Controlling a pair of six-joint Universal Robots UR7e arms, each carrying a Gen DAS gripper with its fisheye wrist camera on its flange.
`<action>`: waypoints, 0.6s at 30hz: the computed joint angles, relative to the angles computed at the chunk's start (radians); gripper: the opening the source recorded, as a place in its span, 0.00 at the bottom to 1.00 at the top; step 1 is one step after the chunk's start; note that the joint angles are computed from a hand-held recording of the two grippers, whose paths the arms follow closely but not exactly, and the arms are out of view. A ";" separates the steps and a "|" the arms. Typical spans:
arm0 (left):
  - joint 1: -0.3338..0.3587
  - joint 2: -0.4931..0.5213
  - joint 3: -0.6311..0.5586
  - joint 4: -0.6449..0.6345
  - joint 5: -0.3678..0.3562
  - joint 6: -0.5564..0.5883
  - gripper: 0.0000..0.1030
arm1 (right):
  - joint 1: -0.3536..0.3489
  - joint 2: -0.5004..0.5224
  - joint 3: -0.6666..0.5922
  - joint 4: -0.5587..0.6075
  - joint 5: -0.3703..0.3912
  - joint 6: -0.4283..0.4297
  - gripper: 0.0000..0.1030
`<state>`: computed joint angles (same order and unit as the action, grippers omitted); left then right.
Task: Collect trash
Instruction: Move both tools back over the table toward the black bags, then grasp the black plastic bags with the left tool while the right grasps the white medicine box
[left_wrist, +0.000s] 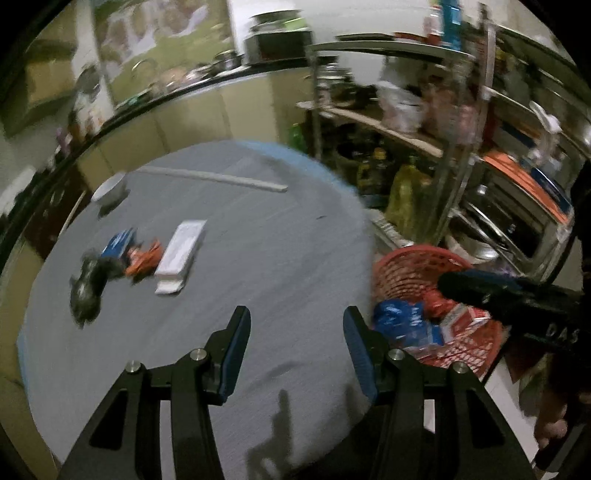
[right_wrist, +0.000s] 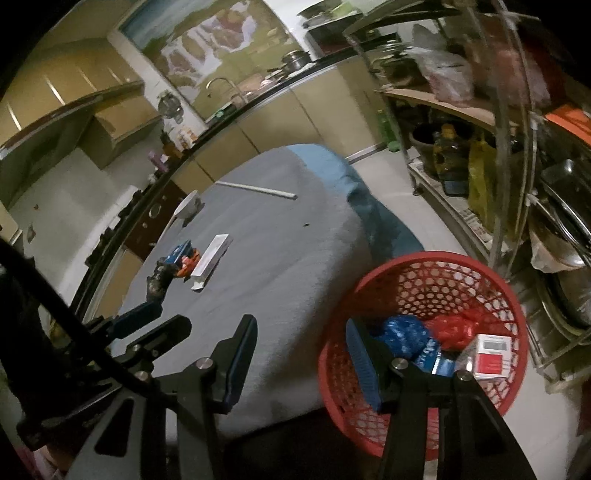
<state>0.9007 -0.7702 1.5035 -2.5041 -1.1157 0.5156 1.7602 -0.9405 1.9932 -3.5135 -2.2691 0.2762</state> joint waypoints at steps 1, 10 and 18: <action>0.018 0.001 -0.019 0.011 0.014 -0.018 0.51 | 0.001 0.006 -0.016 0.019 0.003 -0.006 0.52; 0.161 0.025 -0.182 0.035 0.194 -0.114 0.51 | 0.012 0.174 -0.351 0.319 0.046 -0.071 0.52; 0.251 0.063 -0.379 0.074 0.291 -0.180 0.52 | -0.012 0.366 -0.743 0.624 0.072 -0.052 0.52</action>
<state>1.1521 -0.7076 1.1245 -2.4301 -0.8244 0.3358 1.7480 -0.5746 1.2502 -2.8897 -2.1972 0.2244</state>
